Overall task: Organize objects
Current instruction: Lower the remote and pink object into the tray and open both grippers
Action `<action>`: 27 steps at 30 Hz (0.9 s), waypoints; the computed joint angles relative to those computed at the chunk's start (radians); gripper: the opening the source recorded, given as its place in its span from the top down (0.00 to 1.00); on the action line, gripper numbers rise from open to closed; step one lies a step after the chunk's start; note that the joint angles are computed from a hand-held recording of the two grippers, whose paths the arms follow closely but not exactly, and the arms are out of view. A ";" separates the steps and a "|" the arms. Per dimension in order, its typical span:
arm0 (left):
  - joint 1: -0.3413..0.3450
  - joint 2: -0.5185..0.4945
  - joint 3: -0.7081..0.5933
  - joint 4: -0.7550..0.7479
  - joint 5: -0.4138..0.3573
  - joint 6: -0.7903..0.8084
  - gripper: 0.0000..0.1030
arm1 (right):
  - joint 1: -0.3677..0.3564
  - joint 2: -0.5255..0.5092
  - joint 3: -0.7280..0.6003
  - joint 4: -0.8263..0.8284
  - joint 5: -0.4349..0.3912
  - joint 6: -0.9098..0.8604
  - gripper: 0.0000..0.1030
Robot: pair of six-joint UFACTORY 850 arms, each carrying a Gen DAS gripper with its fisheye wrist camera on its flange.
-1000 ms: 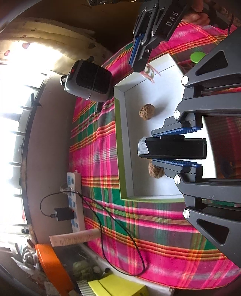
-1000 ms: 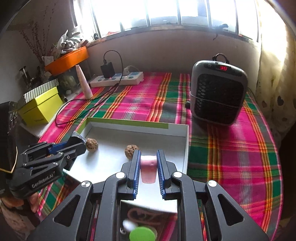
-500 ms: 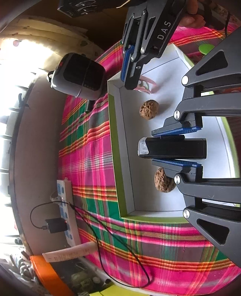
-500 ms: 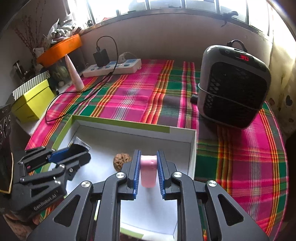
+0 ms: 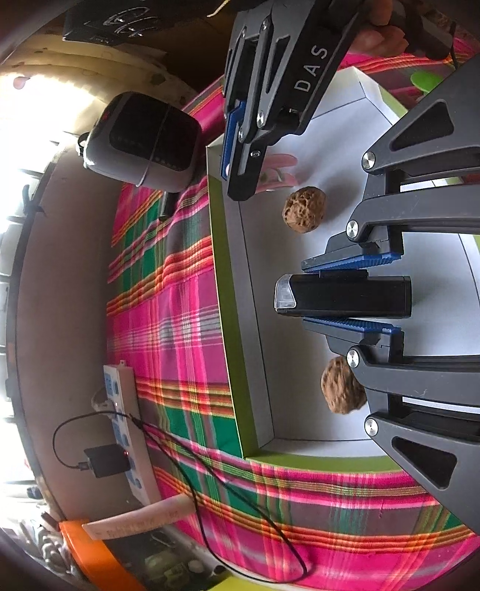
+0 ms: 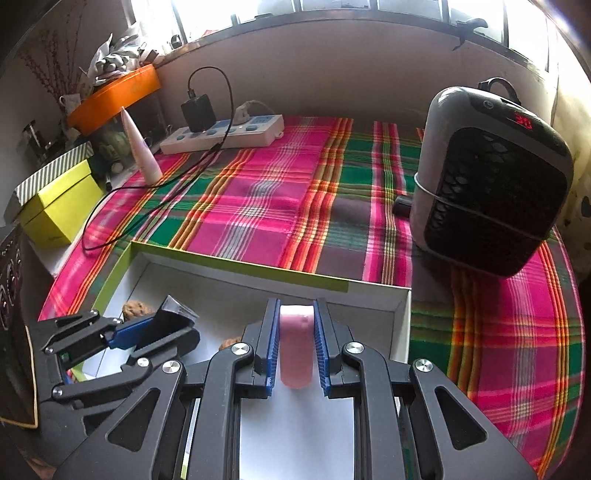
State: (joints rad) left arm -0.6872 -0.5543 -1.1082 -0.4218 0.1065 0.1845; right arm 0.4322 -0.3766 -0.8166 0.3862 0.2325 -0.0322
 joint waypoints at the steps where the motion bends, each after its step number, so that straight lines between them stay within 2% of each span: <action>1: 0.001 -0.001 -0.001 0.002 -0.002 -0.004 0.79 | -0.002 -0.004 -0.003 -0.005 -0.001 0.007 0.82; 6: 0.002 -0.008 -0.009 -0.056 -0.005 0.055 0.79 | -0.004 -0.011 -0.008 -0.013 0.000 0.015 0.82; 11: 0.002 -0.012 -0.013 -0.038 -0.007 0.034 0.79 | -0.005 -0.020 -0.015 -0.005 0.000 0.012 0.82; 14: 0.004 -0.013 -0.014 0.051 -0.011 -0.052 0.79 | -0.005 -0.023 -0.017 -0.001 0.001 0.011 0.82; 18: 0.004 -0.014 -0.016 0.054 -0.015 -0.052 0.78 | -0.005 -0.025 -0.020 -0.003 -0.004 0.017 0.82; 22: 0.007 -0.011 -0.012 0.131 -0.016 -0.126 0.77 | -0.003 -0.024 -0.020 0.029 -0.002 -0.012 0.82; 27: 0.009 -0.006 -0.007 0.234 -0.009 -0.228 0.70 | -0.003 -0.024 -0.020 0.008 -0.002 0.014 0.82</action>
State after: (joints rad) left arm -0.6783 -0.5606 -1.1157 -0.1874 0.0978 -0.0437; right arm 0.4295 -0.4008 -0.8363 0.3947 0.2301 -0.0185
